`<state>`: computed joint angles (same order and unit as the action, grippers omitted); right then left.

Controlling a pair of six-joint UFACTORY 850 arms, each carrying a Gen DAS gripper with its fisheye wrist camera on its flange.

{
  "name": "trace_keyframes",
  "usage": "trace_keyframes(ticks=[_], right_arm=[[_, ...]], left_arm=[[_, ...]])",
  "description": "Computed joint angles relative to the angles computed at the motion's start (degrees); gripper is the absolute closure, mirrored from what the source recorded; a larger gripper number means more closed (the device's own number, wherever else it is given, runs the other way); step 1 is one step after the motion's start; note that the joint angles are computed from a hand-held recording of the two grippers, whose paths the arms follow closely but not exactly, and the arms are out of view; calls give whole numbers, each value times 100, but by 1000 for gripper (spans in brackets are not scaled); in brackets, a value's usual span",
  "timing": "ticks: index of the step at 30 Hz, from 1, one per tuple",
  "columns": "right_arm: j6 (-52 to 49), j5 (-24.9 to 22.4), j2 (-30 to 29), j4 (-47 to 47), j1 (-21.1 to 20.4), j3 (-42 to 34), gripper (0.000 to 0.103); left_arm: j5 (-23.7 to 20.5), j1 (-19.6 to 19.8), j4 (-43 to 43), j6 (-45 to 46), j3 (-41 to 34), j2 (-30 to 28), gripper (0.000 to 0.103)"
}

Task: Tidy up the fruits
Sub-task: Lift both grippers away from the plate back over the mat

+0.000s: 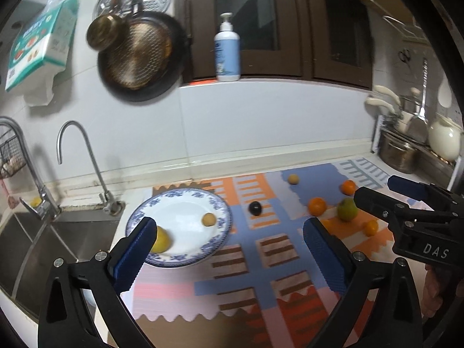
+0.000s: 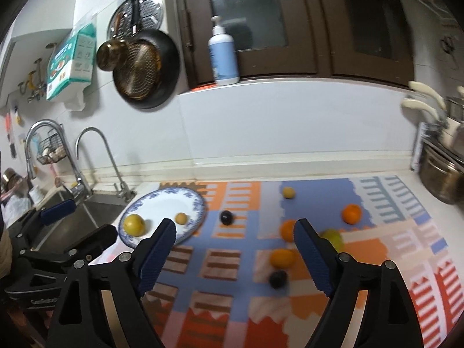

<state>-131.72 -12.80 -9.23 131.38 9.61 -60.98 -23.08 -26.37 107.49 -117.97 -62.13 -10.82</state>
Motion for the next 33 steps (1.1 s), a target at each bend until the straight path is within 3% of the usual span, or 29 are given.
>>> trace_keyframes(ticks=[12,22,29,33], right_arm=[[-835,109,484,754,-502,548,19],[172,-127,307,-971,-1004,425,19],[433,-311,25,-1452,-1261,294,19],[1069,-320,-134,-2088,-1330,217,19]], left_arm=[[-103,-495,151,-181,-136,-204,0],[-548,-874,-537,85,-573,-705,0],[-306,-913,-554,320,-849,-1035,1],[-85,-872,-619,372,-1069,-1254,1]])
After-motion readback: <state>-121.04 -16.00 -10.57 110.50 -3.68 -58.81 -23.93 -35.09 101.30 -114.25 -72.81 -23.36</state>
